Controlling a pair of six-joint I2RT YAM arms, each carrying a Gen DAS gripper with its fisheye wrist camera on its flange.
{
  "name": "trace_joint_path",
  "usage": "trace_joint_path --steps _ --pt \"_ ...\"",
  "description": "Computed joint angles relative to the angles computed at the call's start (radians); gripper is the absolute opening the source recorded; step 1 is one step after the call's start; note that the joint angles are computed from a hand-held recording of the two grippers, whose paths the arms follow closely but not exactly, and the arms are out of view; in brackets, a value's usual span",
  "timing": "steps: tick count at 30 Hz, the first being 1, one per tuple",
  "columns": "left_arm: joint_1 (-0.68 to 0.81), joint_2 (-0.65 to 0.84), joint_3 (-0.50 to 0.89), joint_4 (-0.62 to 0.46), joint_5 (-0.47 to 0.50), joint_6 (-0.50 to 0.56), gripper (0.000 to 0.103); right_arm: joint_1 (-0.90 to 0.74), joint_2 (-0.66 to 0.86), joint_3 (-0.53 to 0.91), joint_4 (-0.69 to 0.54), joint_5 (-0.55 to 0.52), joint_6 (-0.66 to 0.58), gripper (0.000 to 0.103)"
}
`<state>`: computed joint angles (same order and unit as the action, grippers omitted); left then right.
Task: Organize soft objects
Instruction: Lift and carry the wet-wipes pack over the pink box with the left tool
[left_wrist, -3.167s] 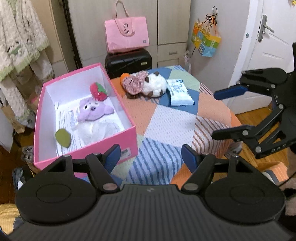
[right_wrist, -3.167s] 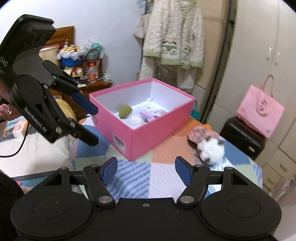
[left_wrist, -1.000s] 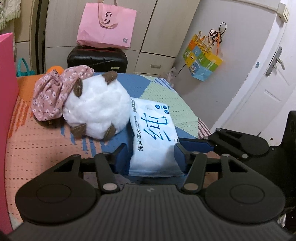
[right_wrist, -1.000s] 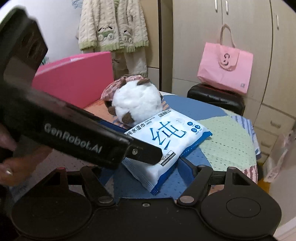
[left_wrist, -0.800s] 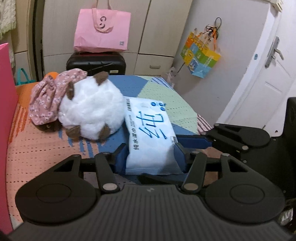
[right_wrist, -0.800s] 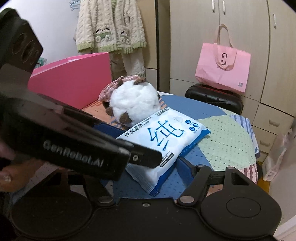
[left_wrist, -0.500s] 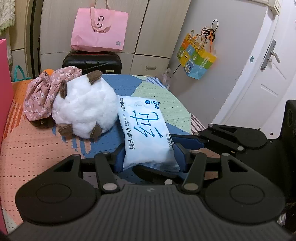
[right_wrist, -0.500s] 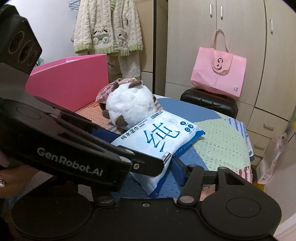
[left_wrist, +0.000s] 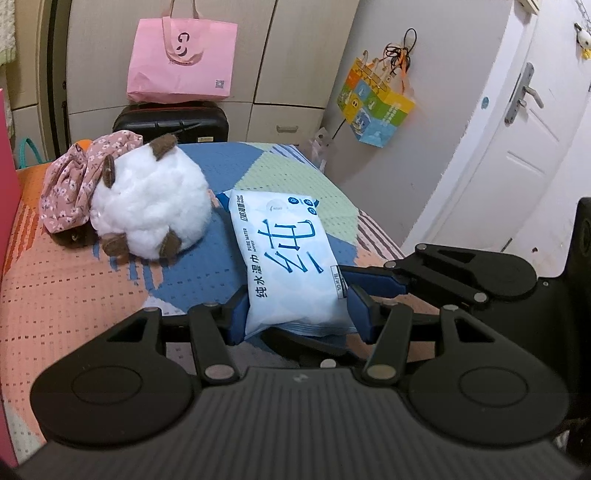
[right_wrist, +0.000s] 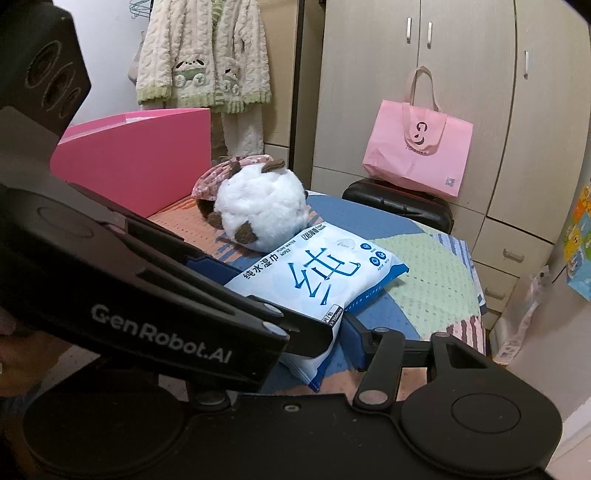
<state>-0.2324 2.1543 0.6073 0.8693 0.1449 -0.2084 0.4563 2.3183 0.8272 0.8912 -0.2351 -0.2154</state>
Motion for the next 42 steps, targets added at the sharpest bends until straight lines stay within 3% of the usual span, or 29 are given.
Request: trace_joint_path --steps 13,33,42 --pt "-0.067 -0.097 -0.133 0.043 -0.043 0.005 0.054 0.029 -0.055 -0.171 0.149 0.046 0.064 0.060" --pt "-0.163 -0.335 -0.366 0.043 -0.156 -0.048 0.054 0.128 -0.186 -0.392 0.258 0.102 0.129 0.060" --pt "-0.209 -0.512 -0.468 -0.051 -0.223 -0.105 0.054 0.205 -0.260 -0.464 0.246 0.129 0.169 0.061"
